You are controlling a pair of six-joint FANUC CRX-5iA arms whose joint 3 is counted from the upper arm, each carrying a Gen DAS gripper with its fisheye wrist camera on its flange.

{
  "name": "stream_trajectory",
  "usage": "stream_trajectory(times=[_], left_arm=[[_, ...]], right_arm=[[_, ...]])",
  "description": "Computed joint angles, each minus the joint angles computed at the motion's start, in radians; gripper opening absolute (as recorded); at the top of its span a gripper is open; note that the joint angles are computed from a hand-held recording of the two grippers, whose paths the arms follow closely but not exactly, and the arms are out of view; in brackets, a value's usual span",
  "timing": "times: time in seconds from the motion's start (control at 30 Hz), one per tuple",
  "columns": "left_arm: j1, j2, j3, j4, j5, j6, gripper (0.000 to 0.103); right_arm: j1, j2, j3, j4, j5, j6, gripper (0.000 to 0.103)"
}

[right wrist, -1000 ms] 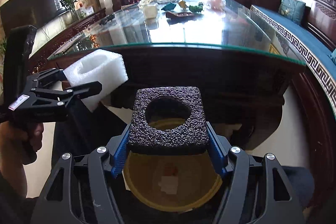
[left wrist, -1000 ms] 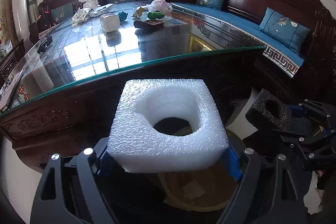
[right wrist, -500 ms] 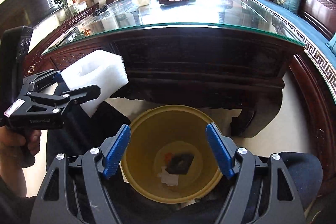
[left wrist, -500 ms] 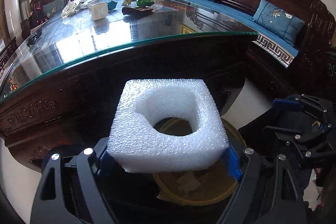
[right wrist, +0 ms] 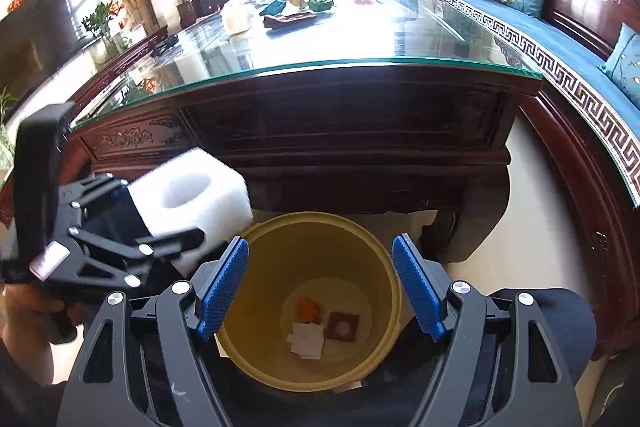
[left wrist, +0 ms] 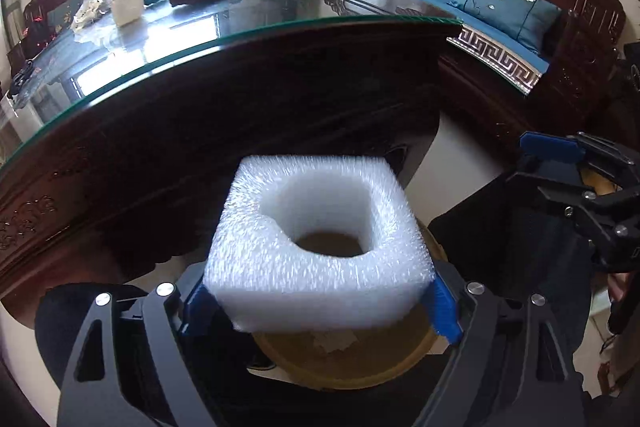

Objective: Collect trash
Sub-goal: 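Carry both foam pieces over the yellow bucket and open both grippers, then return to the table and grasp the brown pouch with the left gripper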

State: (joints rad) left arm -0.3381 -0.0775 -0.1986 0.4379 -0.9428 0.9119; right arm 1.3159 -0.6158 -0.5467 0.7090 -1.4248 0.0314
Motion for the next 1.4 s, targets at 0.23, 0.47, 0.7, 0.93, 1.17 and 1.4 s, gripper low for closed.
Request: stream_trajectory(times=[0.23, 0.47, 0.7, 0.93, 1.17, 1.4], left_arm=[[-0.023, 0.02, 0.014, 0.002, -0.006, -0.005, 0.087], [-0.029, 0.017, 0.02, -0.012, 0.001, 0.01, 0.087], [-0.014, 0.023, 0.037, -0.029, 0.006, 0.035, 0.087], [0.011, 0.041, 0.077, -0.03, 0.037, 0.049, 0.087], [0.043, 0.101, 0.177, 0.001, 0.057, 0.072, 0.087], [0.055, 0.186, 0.329, -0.025, 0.074, 0.133, 0.089]], right_arm=[[0.007, -0.018, -0.009, 0.007, -0.016, -0.018, 0.072], [-0.012, -0.012, -0.005, 0.004, 0.013, 0.008, 0.072], [-0.042, 0.003, 0.005, -0.016, 0.052, 0.048, 0.072], [-0.137, 0.044, 0.043, -0.037, 0.135, 0.136, 0.072], [-0.278, 0.133, 0.14, -0.053, 0.219, 0.297, 0.068], [-0.417, 0.218, 0.24, -0.062, 0.33, 0.417, 0.068]])
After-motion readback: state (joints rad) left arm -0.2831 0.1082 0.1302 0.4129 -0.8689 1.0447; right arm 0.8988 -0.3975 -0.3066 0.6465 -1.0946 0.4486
